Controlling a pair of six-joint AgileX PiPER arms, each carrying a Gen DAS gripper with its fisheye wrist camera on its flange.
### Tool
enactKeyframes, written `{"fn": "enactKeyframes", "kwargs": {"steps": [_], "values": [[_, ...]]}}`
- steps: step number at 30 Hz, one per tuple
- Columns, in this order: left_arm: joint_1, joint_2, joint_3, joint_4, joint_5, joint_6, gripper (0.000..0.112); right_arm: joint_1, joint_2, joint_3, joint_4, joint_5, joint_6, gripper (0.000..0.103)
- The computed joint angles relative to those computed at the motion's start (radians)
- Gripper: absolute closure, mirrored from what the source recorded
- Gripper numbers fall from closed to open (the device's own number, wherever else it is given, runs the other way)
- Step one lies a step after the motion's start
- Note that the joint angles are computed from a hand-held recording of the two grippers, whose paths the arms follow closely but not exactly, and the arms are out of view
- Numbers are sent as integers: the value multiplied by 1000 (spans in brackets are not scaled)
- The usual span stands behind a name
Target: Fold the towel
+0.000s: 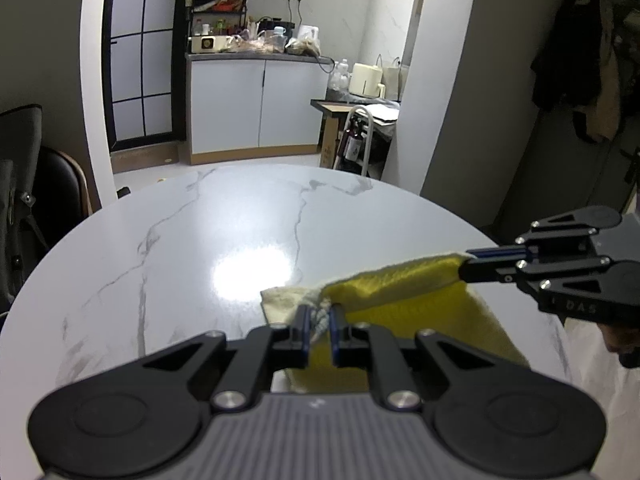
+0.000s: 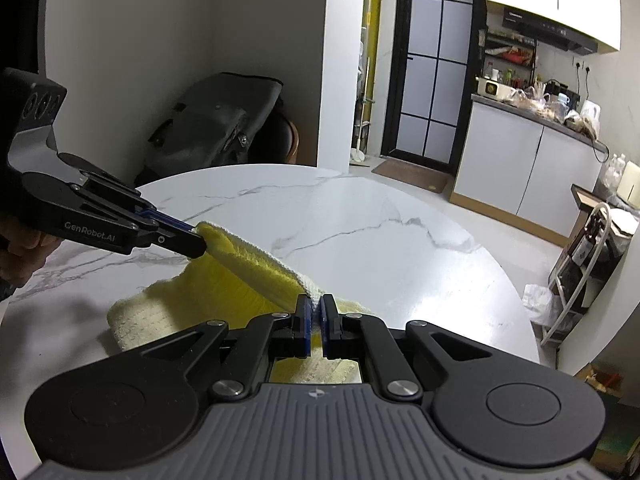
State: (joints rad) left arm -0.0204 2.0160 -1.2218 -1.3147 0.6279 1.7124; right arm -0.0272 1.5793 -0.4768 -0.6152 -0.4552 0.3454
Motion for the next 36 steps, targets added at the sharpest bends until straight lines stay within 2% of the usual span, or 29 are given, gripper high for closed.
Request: {"fn": "enactKeyframes", "kwargs": {"steps": [12,14,17,25,26,28,29,33,34,36], "values": [[-38,33,-28,-28,-70,-20,100,-54,88,-61,-99,-17,54,97],[-38,28,-24,-44,-86,-14,91,-46,90,-74,-70,-4,32,97],[-30,16,-15,-81,-115,7,84,-18,85,-87,-1,24,-28,95],[0,-8,10,-64,-84,11,78,36,61,-83,202,74,-165,94],[0,-12,19,-69,-81,21,76,42,55,-77,227,76,-185,92],[-3,-13,21,-71,-81,25,74,50,39,-59,279,73,-228,71],[-4,-16,28,-76,-78,35,74,52,28,-45,296,64,-243,67],[17,-46,81,-120,-56,95,68,73,-5,-16,393,79,-316,61],[22,-51,89,-126,-50,102,65,77,-12,-10,414,86,-328,60],[28,-67,109,-130,-42,118,64,81,-26,1,438,98,-336,60]]}}
